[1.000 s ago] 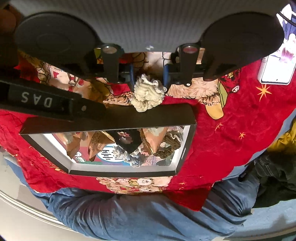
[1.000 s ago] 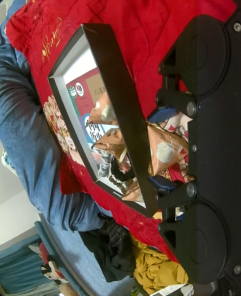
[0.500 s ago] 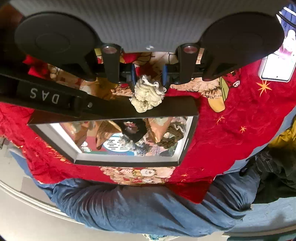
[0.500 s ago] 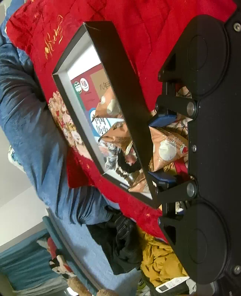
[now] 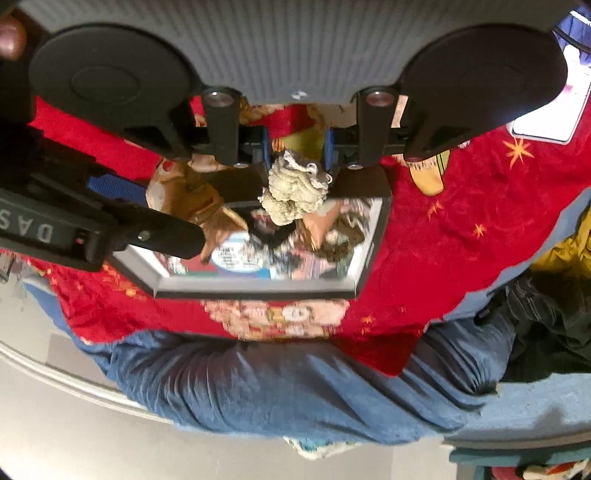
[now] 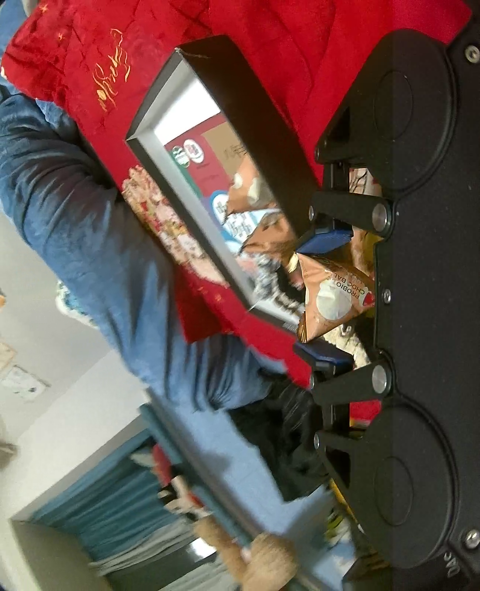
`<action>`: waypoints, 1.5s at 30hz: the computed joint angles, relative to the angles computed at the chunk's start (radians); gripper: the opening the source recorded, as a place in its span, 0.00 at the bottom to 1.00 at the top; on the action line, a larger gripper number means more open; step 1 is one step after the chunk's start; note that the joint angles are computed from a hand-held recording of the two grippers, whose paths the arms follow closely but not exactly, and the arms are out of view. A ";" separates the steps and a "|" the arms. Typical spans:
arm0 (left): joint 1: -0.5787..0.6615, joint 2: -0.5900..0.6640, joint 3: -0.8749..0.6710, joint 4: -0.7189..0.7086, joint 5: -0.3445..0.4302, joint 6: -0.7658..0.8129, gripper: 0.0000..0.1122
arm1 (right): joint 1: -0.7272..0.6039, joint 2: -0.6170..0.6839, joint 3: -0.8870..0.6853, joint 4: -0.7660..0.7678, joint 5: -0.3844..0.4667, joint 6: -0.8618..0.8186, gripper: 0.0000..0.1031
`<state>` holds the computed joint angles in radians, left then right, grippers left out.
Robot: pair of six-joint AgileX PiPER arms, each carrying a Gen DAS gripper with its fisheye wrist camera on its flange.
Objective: Organize objects
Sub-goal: 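Grasp the cream fluffy scrunchie with the left gripper while the right grasps a brown packet, then lift and carry the cream scrunchie over the box with the left gripper while the right carries the packet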
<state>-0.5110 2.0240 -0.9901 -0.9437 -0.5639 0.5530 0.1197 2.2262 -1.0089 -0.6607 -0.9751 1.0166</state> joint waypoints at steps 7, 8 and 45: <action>-0.002 -0.018 0.029 0.085 -0.066 -0.087 0.27 | -0.034 0.007 0.022 -0.001 -0.134 -0.013 0.48; -0.003 -0.018 0.032 0.094 -0.080 -0.098 0.27 | -0.035 0.005 0.022 -0.001 -0.137 -0.017 0.48; 0.089 0.065 -0.135 0.130 -0.184 -0.116 0.28 | -0.070 0.112 -0.554 -0.210 0.040 0.259 0.48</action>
